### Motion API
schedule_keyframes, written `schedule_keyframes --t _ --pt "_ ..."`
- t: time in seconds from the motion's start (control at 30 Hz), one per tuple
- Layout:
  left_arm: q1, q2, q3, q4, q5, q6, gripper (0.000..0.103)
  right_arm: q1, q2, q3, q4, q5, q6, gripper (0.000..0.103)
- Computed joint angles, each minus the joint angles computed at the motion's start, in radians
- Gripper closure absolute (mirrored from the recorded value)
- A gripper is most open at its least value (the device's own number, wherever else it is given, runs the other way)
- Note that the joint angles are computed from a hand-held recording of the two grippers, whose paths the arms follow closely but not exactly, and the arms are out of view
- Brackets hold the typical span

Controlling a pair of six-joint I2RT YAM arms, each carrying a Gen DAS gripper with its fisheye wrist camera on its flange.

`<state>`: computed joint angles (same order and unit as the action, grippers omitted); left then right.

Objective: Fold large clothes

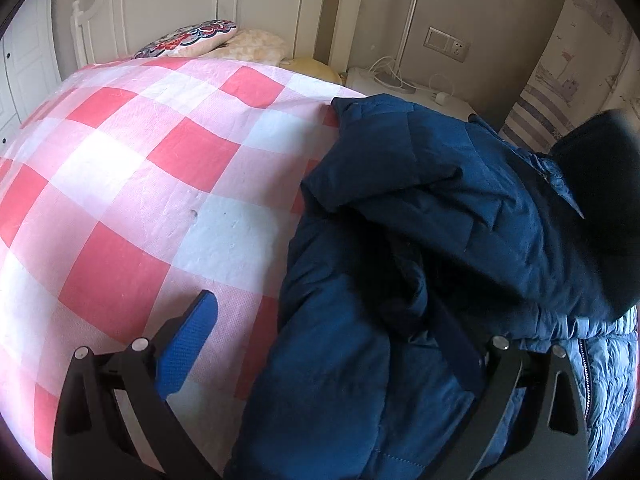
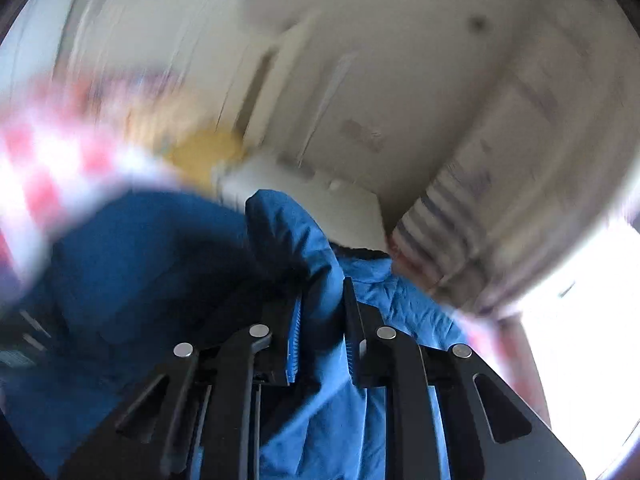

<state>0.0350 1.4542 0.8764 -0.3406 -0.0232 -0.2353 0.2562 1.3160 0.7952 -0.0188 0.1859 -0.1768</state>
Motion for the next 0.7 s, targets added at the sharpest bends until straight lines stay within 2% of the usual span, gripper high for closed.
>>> schedule_keyframes --t 0.03,0.07,0.1,0.17,0.2,0.27,0.33,0.43,0.5,0.53,0.57,0.6,0.7 --pt "0.000 0.000 0.000 0.000 0.000 0.000 0.002 -0.126 -0.048 -0.012 -0.018 -0.210 0.038 0.085" --pt "-0.001 -0.002 -0.001 -0.002 -0.001 -0.001 0.002 -0.251 -0.106 -0.041 -0.032 -0.349 0.195 0.085" --pt "-0.002 -0.002 0.000 -0.002 -0.002 -0.001 0.002 -0.377 -0.114 -0.051 -0.043 -0.501 0.238 0.085" --pt "-0.006 -0.002 0.003 -0.007 -0.008 -0.002 0.002 -0.590 -0.052 -0.063 -0.049 -0.754 0.291 0.085" --pt "-0.007 -0.001 0.004 -0.009 -0.009 -0.002 0.002 -0.659 0.013 -0.048 -0.075 -0.815 0.277 0.084" --pt "-0.009 -0.002 0.005 -0.010 -0.010 -0.003 0.002 -0.741 0.155 -0.006 -0.159 -0.852 0.225 0.075" --pt "-0.007 -0.003 0.003 -0.010 -0.008 -0.002 0.002 -0.784 0.258 0.003 -0.183 -0.919 0.204 0.054" --pt "-0.006 -0.005 0.003 -0.010 -0.007 -0.003 0.002 -0.804 0.274 -0.038 -0.110 -0.986 0.223 0.042" --pt "-0.007 -0.006 0.002 -0.009 -0.006 -0.004 0.002 -0.793 0.251 -0.047 -0.089 -0.991 0.221 0.042" --pt "-0.007 -0.006 0.001 -0.008 -0.006 -0.004 0.002 -0.791 0.246 -0.051 -0.078 -0.992 0.218 0.045" --pt "-0.005 -0.006 0.001 -0.008 -0.004 -0.004 0.002 -0.785 0.235 -0.059 -0.064 -0.991 0.214 0.053" --pt "-0.006 -0.006 0.001 -0.008 -0.004 -0.005 0.002 -0.783 0.226 -0.062 -0.059 -0.971 0.213 0.078" --pt "-0.004 -0.006 0.001 -0.008 -0.003 -0.003 0.002 -0.816 0.140 -0.097 -0.045 -1.002 0.187 0.085"
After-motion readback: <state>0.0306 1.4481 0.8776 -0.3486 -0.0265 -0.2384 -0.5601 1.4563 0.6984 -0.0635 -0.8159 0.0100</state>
